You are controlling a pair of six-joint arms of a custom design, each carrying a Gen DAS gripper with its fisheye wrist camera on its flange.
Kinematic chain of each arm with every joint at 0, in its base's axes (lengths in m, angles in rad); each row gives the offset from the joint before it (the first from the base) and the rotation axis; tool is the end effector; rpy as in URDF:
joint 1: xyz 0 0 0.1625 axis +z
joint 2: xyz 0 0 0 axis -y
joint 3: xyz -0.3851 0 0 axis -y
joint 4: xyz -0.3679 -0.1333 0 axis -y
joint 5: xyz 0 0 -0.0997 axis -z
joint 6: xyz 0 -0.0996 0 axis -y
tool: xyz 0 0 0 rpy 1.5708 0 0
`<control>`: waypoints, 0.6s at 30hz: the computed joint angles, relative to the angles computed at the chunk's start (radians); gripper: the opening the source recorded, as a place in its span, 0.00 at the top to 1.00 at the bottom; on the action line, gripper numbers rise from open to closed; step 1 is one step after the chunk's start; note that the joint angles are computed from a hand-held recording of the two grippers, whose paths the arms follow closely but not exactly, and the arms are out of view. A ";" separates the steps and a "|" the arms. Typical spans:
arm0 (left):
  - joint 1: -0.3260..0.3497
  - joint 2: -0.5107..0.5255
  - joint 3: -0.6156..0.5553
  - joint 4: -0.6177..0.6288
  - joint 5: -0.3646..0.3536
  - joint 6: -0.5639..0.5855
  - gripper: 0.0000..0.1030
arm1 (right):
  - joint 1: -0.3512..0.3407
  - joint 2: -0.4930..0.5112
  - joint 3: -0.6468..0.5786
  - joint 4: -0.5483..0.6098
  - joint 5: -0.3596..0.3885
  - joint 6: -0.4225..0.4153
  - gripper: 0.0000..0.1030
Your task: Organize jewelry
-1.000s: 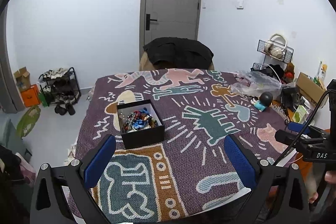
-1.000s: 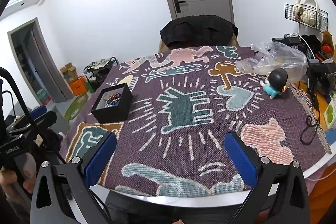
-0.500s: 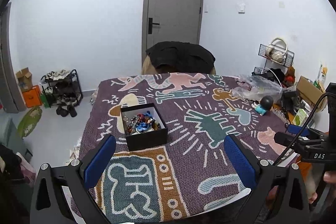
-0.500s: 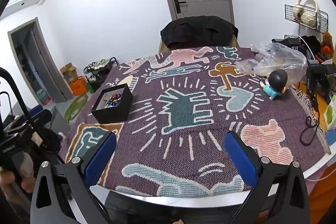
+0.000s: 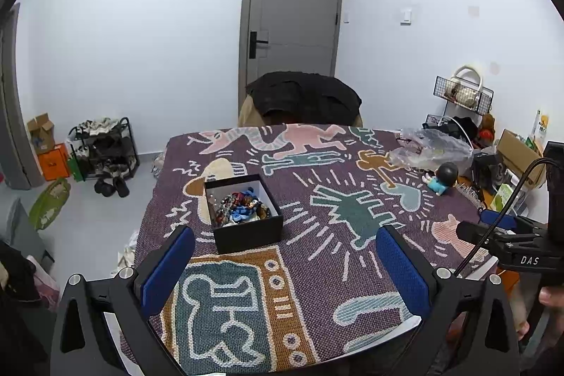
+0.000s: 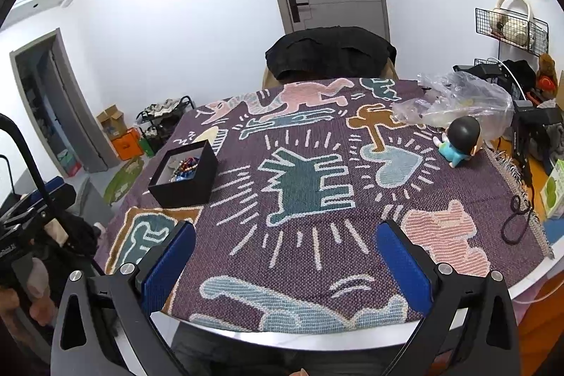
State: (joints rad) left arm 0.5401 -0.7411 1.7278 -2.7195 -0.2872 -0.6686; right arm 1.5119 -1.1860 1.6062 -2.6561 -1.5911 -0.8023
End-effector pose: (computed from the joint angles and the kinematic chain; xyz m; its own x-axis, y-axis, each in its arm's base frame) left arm -0.3883 -0.4996 0.1038 -0.7431 -0.1864 -0.6427 0.4916 0.4995 -0.7133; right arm 0.0945 -0.6270 0.3525 -0.7265 -0.5151 0.4548 -0.6848 0.5973 -0.4175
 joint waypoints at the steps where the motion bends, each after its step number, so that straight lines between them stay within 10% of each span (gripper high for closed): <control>1: -0.001 -0.001 0.000 -0.007 -0.001 0.002 0.00 | 0.000 0.001 0.000 -0.003 -0.001 -0.002 0.00; 18: 0.002 -0.001 0.009 -0.091 -0.024 0.061 0.00 | -0.001 0.011 0.008 -0.028 -0.007 -0.003 0.00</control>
State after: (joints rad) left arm 0.5426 -0.7421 1.7370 -2.8106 -0.3115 -0.6081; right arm 1.5110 -1.1747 1.6143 -2.6845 -1.5986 -0.8053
